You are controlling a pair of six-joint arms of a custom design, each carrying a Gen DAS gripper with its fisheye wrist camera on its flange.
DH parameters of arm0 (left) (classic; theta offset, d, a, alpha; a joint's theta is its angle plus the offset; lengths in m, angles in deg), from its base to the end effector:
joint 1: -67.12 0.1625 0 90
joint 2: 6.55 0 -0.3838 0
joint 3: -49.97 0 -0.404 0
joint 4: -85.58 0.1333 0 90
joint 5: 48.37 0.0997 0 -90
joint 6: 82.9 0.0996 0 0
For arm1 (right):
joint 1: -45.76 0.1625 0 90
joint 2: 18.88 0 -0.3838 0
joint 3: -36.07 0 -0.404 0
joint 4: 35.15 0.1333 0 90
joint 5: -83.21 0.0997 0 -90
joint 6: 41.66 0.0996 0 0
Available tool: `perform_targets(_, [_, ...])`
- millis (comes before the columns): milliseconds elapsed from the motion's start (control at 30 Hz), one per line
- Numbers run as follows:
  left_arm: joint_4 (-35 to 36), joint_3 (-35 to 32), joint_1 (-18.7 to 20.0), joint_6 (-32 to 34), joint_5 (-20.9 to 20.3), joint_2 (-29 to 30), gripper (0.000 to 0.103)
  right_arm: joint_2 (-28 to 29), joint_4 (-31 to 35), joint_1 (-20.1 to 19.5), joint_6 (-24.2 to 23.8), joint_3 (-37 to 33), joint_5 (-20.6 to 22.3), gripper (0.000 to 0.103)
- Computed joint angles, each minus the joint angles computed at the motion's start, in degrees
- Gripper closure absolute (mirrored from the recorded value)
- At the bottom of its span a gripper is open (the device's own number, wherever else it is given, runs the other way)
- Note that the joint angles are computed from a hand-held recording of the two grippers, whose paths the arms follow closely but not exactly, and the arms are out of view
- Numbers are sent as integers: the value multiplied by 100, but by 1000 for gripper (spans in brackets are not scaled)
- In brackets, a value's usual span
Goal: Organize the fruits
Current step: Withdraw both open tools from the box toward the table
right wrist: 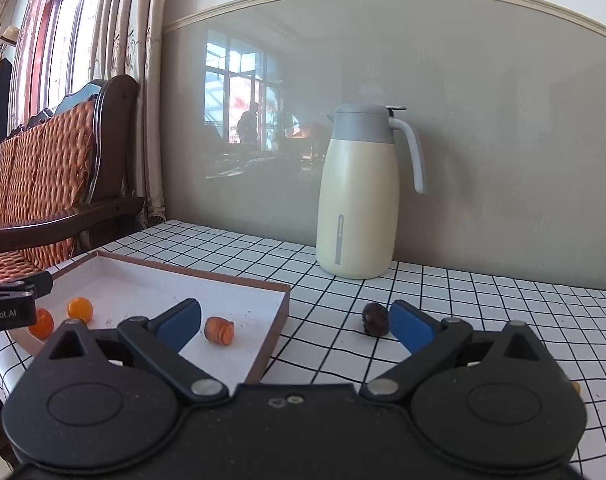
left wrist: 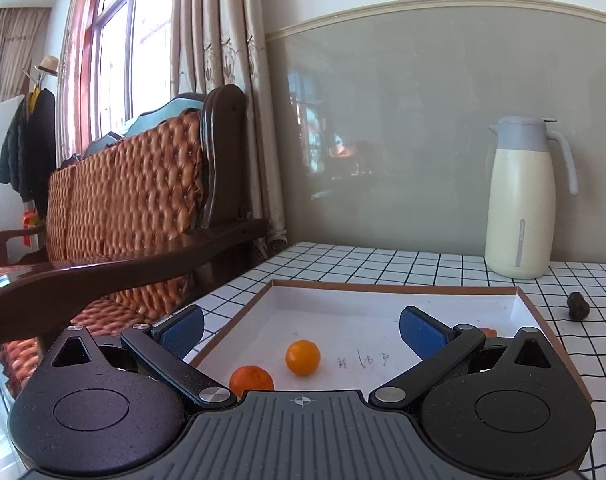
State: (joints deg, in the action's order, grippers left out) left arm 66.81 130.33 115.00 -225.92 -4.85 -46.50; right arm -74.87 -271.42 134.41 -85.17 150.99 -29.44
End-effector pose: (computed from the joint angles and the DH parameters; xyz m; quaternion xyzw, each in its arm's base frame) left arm -0.2693 -0.6043 0.0291 0.3131 0.7273 -0.5303 0.3030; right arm 0.0827 -0.5217 0.2299 0.1286 -0.7106 0.5716 0.3896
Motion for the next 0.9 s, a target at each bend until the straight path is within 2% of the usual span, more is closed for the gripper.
perform_targets(200, [247,226,-81,-159,308,-155,0,-235,-201,-49,22,332,11,8])
perform_targets(400, [289,366,-173,-359,322,-212,0,-475,-435,-144,-150,684,91,8])
perform_targets(667, [615,439,-251,-513,895,-182,0,-782,-663,-277,-350,1065,178,8])
perform_targets(800, [344,619,-350,-507,1037,-196,0,-908,-800,-353,-461,1226,250,8])
perform_targets(900, [779,467,-360,-781,1299,-121,0,-1000,-885,-399,-494,1341,291,8])
